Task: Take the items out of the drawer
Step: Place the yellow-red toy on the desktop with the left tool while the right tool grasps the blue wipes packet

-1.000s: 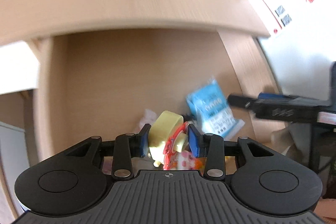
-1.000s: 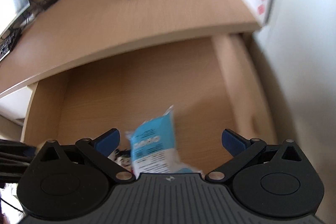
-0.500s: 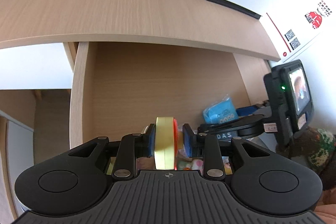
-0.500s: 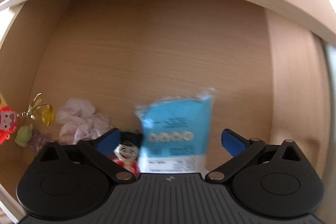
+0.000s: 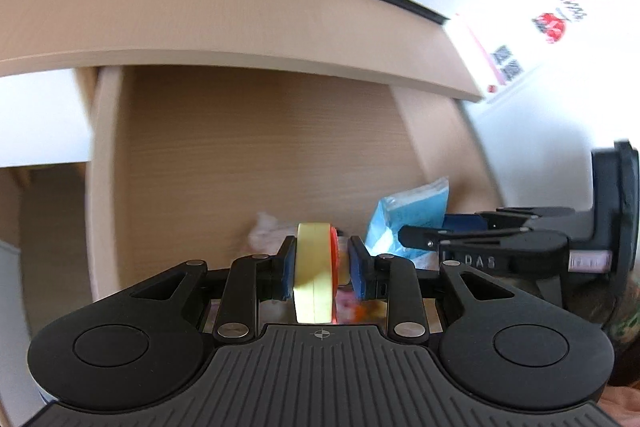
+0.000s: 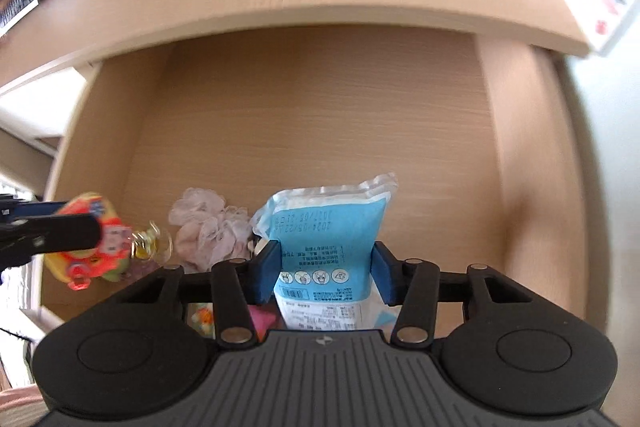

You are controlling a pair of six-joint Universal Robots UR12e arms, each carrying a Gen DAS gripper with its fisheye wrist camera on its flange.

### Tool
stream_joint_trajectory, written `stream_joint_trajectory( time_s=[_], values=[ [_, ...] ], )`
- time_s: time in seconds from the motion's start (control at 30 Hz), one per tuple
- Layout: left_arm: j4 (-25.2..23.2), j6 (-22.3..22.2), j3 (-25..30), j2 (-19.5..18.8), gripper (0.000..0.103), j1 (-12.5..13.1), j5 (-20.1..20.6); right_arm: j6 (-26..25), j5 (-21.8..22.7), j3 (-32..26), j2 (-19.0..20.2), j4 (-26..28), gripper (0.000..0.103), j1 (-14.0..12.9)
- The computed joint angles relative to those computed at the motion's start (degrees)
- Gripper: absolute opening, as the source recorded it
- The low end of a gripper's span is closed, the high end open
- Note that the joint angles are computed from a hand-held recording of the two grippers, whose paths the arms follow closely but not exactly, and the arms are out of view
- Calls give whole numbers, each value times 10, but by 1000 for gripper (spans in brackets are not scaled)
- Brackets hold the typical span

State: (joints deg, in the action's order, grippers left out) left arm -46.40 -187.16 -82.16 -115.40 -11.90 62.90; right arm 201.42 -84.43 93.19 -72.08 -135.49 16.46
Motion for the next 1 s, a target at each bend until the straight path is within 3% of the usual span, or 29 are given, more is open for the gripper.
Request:
stream_joint_trajectory(
  time_s=[0.2, 0.33, 0.5, 0.53, 0.6, 0.67, 0.8, 0.9, 1.0],
  values=[
    [48, -21, 59, -34, 30, 3, -73, 27, -52, 30, -33, -56, 48, 4],
    [78, -34, 137, -78, 30, -7, -64, 49, -73, 41, -42, -92, 48, 2],
    [150, -83, 228, -145, 31, -14, -85, 53, -97, 49, -51, -116, 48, 4],
    [164, -80, 239, -156, 31, -18, -70, 51, -101, 52, -54, -118, 48, 3],
    [177, -82, 248, -170, 31, -30, 1, 49, -108, 51, -55, -117, 48, 3],
    [164, -88, 249, -177, 31, -35, 39, 51, -115, 53, -57, -117, 48, 3],
    [154, -110, 218, -163, 31, -33, 63, 61, -117, 55, -49, -124, 48, 3],
    [161, -89, 175, -135, 31, -33, 85, 64, -112, 56, -45, -126, 48, -2],
    [156, -39, 125, -102, 31, -33, 94, 63, -114, 51, -39, -119, 48, -4]
  ],
)
